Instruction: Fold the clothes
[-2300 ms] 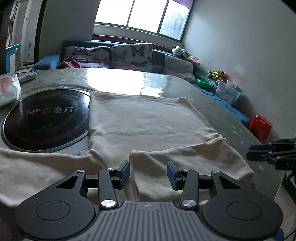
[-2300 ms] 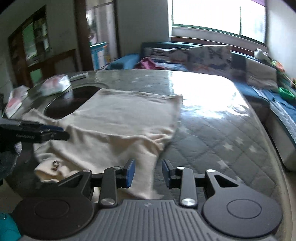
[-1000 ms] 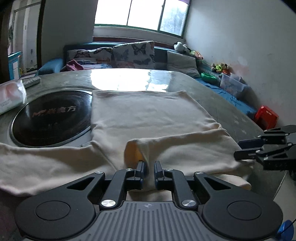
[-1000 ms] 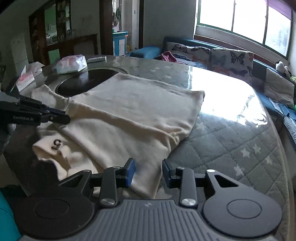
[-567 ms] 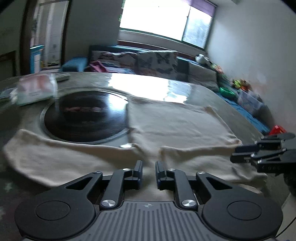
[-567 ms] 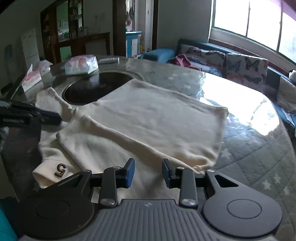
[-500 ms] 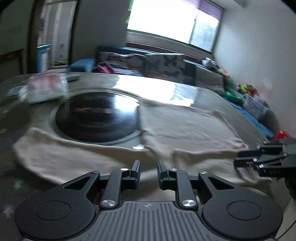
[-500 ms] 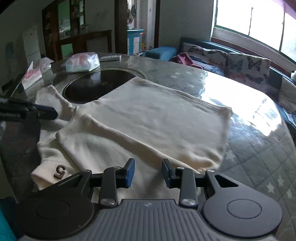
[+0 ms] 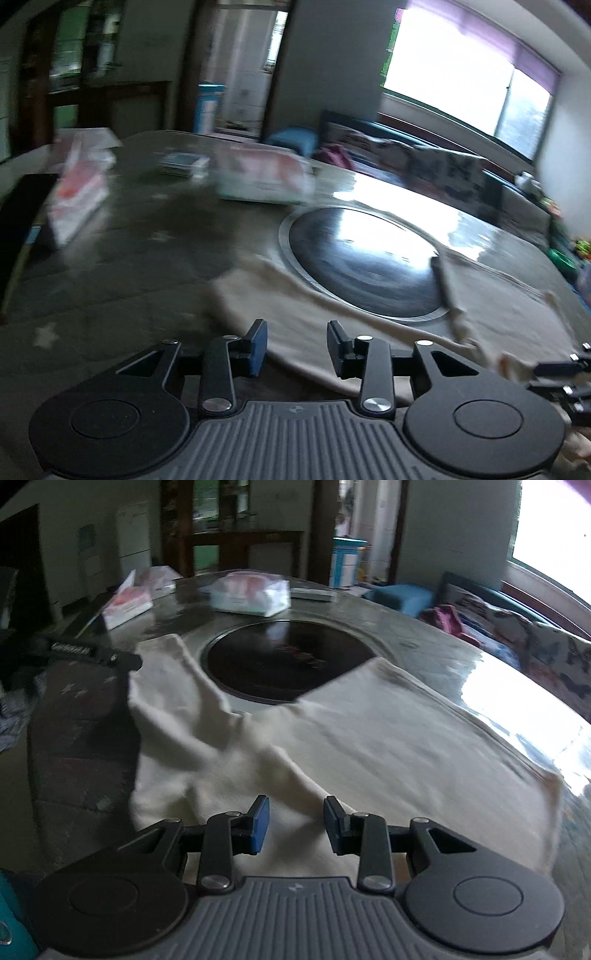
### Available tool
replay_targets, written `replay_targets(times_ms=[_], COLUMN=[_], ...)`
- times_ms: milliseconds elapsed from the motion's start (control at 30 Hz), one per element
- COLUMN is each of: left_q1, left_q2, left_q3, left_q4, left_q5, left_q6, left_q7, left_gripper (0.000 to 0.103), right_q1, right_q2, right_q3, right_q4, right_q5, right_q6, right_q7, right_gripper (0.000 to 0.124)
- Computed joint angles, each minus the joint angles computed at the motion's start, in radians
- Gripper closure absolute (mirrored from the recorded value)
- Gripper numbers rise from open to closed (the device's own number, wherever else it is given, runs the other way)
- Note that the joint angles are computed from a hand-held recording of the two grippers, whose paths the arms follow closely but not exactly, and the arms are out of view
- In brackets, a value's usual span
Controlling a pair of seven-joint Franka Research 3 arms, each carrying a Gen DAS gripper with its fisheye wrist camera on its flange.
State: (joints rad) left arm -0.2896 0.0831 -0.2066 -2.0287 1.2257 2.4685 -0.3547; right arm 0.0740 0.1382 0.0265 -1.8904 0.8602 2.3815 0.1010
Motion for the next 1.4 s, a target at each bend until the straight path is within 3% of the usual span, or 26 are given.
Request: replay_targets(times_ms=[233, 433, 500, 533, 600, 800, 1067, 1200, 1400], left_q1=[0.018, 0.023, 0.020, 0.019, 0.019, 0.008, -0.048, -0.097, -0.175], left_q2=[-0.001, 0.022, 0.032, 0.035, 0.031, 0.021, 0.117, 0.194, 0.325], left_q3=[0.009, 0.017, 0.020, 0.022, 0.026, 0.021, 0.013, 0.024, 0.047], left_q4=[-0.003, 0.018, 0.028, 0.031, 0.030, 0.090, 0.321, 0.442, 0.602], left_q5=[-0.052, -0.069, -0.064, -0.063, -0.050, 0.121, 0.310, 0.326, 0.255], left_q6=[-0.056, -0.044, -0.058, -0.061, -0.046, 0.024, 0.196, 0.281, 0.387], left_q7=[-0.019, -0.022, -0.025, -0.027, -0.055, -0.134, -0.130, -0.082, 0.036], left_gripper=[0.063, 0.067, 0.077, 0.089, 0.095, 0.098, 0.098, 0.098, 0.098], right_q1=[0.008, 0.000, -0.004, -0.006, -0.010, -0.025, -0.055, -0.069, -0.090], right_q2=[-0.013, -0.038, -0.048, -0.054, -0.067, -0.090, -0.111, -0.116, -0.109], right_q3=[0.005, -0.010, -0.016, -0.019, -0.025, -0.047, -0.074, -0.085, -0.096], right_q4=[-0.003, -0.015, -0.025, -0.031, -0.045, -0.070, -0.103, -0.113, -0.113], right_q5=[0.011, 0.022, 0.029, 0.032, 0.043, 0.093, 0.163, 0.187, 0.211], right_q6=[-0.010, 0.003, 0.005, 0.007, 0.009, 0.024, 0.044, 0.052, 0.059], right_q7=[-0.029, -0.026, -0.028, -0.030, -0.032, -0.020, -0.020, -0.021, -0.005], right_gripper=[0.092, 0.092, 0.092, 0.092, 0.092, 0.092, 0.092, 0.092, 0.092])
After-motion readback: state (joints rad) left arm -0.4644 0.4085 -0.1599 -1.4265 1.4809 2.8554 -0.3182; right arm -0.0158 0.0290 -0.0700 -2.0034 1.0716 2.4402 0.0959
